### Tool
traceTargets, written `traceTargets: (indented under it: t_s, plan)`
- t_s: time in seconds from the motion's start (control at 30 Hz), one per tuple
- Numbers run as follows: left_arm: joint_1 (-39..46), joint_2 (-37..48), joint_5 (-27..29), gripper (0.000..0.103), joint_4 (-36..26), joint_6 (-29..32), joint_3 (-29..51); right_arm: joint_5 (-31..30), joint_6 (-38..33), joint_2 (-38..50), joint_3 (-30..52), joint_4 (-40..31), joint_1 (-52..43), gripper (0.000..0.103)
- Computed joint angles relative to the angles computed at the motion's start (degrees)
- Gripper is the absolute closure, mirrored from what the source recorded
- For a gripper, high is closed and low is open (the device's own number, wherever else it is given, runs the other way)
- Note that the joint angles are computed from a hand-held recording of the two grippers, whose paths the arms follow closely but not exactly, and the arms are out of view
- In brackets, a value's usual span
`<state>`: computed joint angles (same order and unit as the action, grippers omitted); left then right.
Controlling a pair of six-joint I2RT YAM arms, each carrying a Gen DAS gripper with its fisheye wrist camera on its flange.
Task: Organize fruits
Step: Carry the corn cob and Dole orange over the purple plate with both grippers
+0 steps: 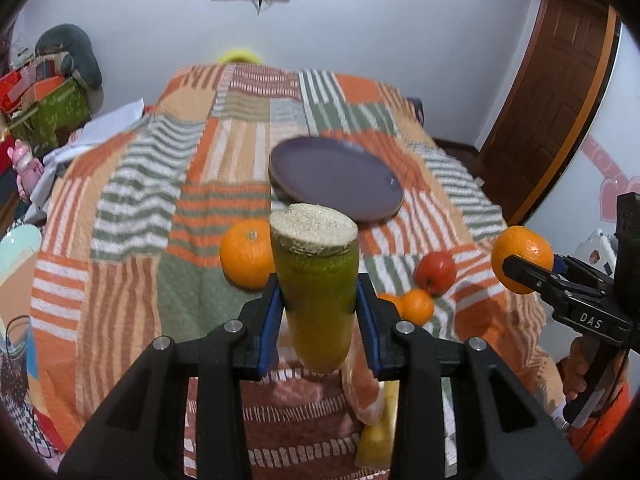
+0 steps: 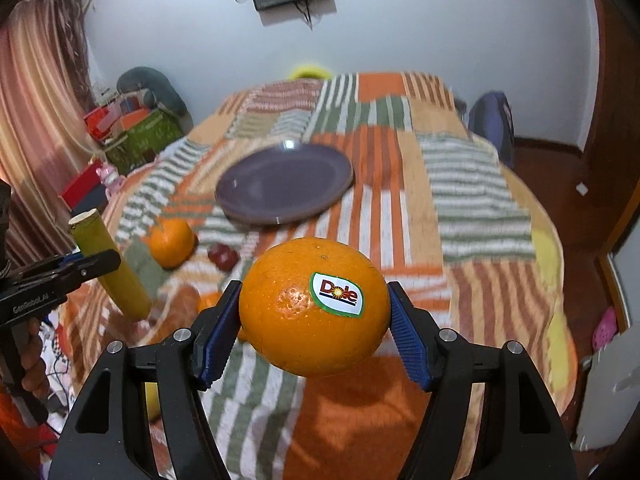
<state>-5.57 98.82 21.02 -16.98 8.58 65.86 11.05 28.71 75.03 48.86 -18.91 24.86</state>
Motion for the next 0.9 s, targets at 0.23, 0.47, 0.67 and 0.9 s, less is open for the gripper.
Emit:
traceTargets:
  t_s: [0.23,0.47,0.67,0.9]
  plan:
    - [-0.03,-0.74,0.83,0.068,0.65,-1.56,3.55,0.82,-2.33,1.78,4.90,2.10,-1.24,0.036]
    - [-0.42,1.65,0.42,0.068,1.17,-2.53,7.94,1.52,-5.27,4.35,8.40,4.82,-1.82,0.036]
    - [-1.70,6.38,-1.11,0.068,0.37,-3.15,14.41,1.47,-7.51,9.14,12.13,7.17,-3.42,0.036]
    - [-2.97,14.50,-1.99,0.068,-2.13,-3.95,24.28,-0.04,-8.69,14.20,15.31,9.12,-5.64,0.036]
